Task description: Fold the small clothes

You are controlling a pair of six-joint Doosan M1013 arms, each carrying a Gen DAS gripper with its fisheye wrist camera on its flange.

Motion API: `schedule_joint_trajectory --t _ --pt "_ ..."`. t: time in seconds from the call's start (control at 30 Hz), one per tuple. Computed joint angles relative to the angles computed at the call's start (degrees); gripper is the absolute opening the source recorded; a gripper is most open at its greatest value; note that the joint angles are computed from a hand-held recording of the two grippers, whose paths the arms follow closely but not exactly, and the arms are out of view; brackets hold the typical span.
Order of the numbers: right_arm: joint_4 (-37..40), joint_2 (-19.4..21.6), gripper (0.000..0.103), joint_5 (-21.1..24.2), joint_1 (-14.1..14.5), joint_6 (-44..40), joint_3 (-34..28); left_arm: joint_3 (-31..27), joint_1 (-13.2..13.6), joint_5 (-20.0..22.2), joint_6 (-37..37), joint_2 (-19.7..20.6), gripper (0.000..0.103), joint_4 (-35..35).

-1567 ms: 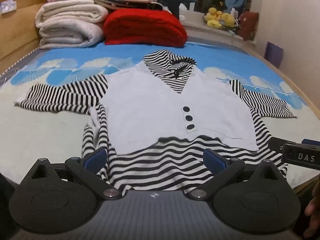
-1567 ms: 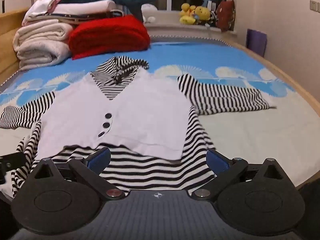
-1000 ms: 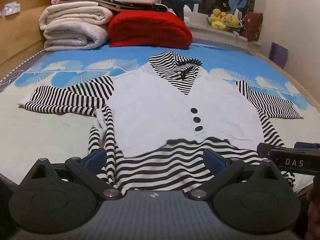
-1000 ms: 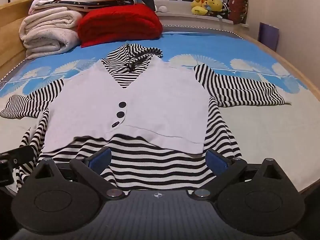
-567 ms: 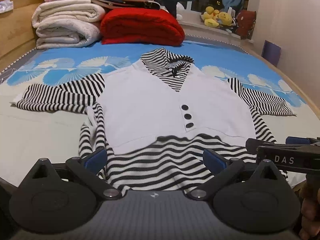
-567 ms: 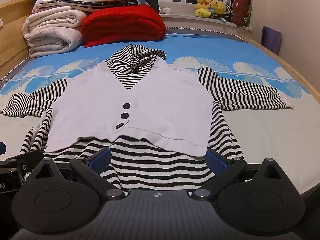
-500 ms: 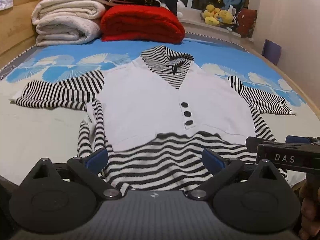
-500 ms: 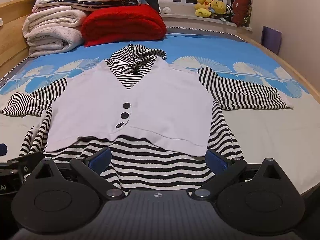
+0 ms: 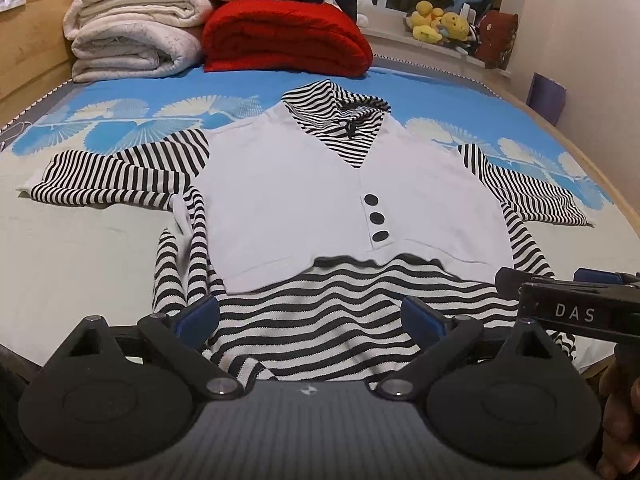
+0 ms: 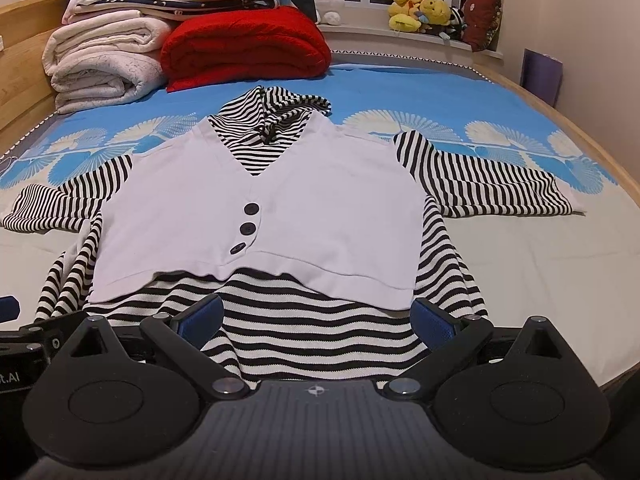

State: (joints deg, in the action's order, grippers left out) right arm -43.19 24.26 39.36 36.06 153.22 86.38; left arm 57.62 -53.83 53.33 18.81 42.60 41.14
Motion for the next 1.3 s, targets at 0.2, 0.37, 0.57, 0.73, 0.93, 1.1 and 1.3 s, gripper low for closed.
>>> schedule_joint_trajectory --t 0.2,0.37,0.57,0.73,0.93,1.1,1.3 --pt "-0.23 0.04 0.099 -0.1 0.0 0.27 0.05 -0.33 0.06 0.45 0.28 0.14 0.099 -0.65" --pt "-0.55 0.05 0.099 -0.2 0.0 0.54 0.1 -0.51 0.11 0.46 0.59 0.23 0.099 -1.04" --pt "-0.88 0.09 0.099 -0.38 -0.01 0.79 0.17 -0.54 0.17 0.78 0.86 0.26 0.099 -1.5" --pt "-1.12 0.12 0.099 -0.37 0.03 1.11 0.23 -0.64 0.17 1.03 1.05 0.35 0.099 -1.71" --pt "-0.91 0.36 0.099 -0.02 0.07 1.11 -0.06 -0.92 0.21 1.43 1.37 0.53 0.099 -2.02" --pt "-1.45 0.27 0.099 -0.25 0.03 1.69 0.14 -1.23 0.21 2.06 1.55 0.73 0.099 -2.16" --pt "-1.71 0.3 0.099 -0.31 0.03 2.05 0.19 -1.33 0.11 2.57 1.06 0.81 0.098 -1.45"
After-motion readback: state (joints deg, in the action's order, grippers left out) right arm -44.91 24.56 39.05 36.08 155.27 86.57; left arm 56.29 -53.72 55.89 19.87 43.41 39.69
